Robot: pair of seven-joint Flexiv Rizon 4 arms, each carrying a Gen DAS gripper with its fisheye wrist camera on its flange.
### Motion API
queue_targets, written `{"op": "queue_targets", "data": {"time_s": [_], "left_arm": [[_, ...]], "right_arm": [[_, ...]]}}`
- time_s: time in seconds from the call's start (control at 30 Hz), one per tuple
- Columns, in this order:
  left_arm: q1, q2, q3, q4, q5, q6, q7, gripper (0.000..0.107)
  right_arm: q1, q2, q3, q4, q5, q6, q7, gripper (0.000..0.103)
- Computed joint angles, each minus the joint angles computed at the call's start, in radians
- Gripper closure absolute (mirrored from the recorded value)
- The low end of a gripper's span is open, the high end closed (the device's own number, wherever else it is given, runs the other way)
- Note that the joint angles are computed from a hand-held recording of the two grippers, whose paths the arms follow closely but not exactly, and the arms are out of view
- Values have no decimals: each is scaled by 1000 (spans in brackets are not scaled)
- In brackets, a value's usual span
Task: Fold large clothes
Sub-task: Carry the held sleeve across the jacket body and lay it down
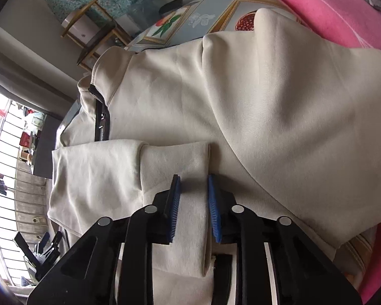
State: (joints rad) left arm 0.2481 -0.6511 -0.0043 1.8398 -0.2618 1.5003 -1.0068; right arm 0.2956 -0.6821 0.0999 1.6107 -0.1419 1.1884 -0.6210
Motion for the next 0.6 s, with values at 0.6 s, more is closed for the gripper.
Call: {"op": "queue_targets", "data": {"time_s": [0.6], "left_arm": [[55,11,-60,24,-37,-2,24,8]], "right_arm": [[105,-23,-169,-52,-310,-125,158,95]]}}
